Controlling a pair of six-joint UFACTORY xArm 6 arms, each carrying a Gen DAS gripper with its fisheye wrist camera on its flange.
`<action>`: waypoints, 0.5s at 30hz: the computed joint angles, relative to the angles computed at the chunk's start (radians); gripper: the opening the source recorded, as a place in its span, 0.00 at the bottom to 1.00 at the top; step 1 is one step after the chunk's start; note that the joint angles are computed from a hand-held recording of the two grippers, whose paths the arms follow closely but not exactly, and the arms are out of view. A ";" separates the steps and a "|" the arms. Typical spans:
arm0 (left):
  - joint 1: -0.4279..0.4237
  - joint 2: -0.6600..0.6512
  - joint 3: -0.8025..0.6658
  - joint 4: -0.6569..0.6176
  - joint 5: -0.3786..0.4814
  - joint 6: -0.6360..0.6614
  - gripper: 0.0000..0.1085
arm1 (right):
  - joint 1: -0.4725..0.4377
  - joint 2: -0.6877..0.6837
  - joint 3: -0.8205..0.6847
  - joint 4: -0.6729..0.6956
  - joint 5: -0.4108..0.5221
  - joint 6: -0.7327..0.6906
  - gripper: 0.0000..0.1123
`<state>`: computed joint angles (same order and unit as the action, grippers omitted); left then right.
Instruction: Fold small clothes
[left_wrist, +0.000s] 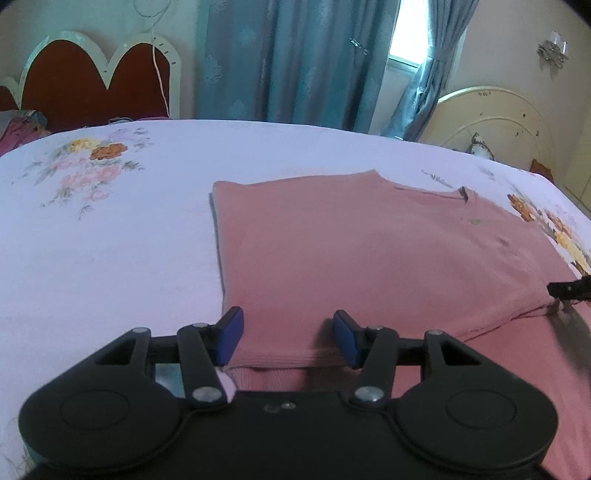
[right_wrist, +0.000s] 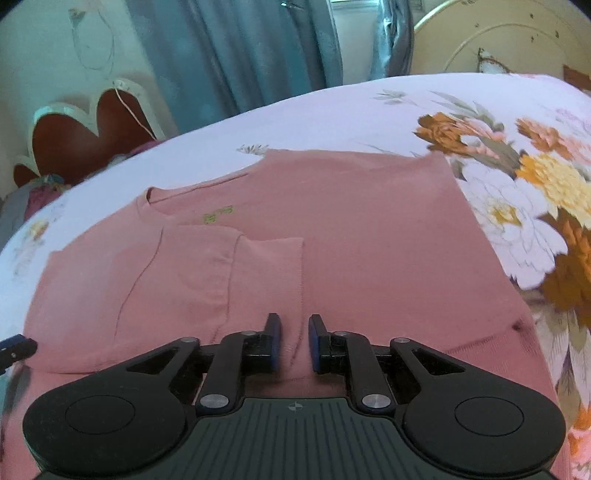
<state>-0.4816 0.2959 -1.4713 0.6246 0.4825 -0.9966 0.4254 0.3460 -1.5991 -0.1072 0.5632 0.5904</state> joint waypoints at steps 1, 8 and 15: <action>-0.003 -0.005 -0.002 0.006 0.001 -0.004 0.48 | 0.004 -0.012 0.008 -0.025 -0.003 0.025 0.13; -0.043 0.038 -0.071 -0.039 0.090 0.043 0.49 | 0.035 -0.002 -0.018 -0.039 0.034 -0.009 0.13; -0.058 0.043 -0.076 0.025 0.119 -0.007 0.50 | 0.042 -0.007 0.008 -0.098 0.011 -0.001 0.13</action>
<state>-0.5397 0.3384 -1.5475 0.6492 0.6013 -1.0040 0.4669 0.3392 -1.5915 -0.2055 0.5746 0.5896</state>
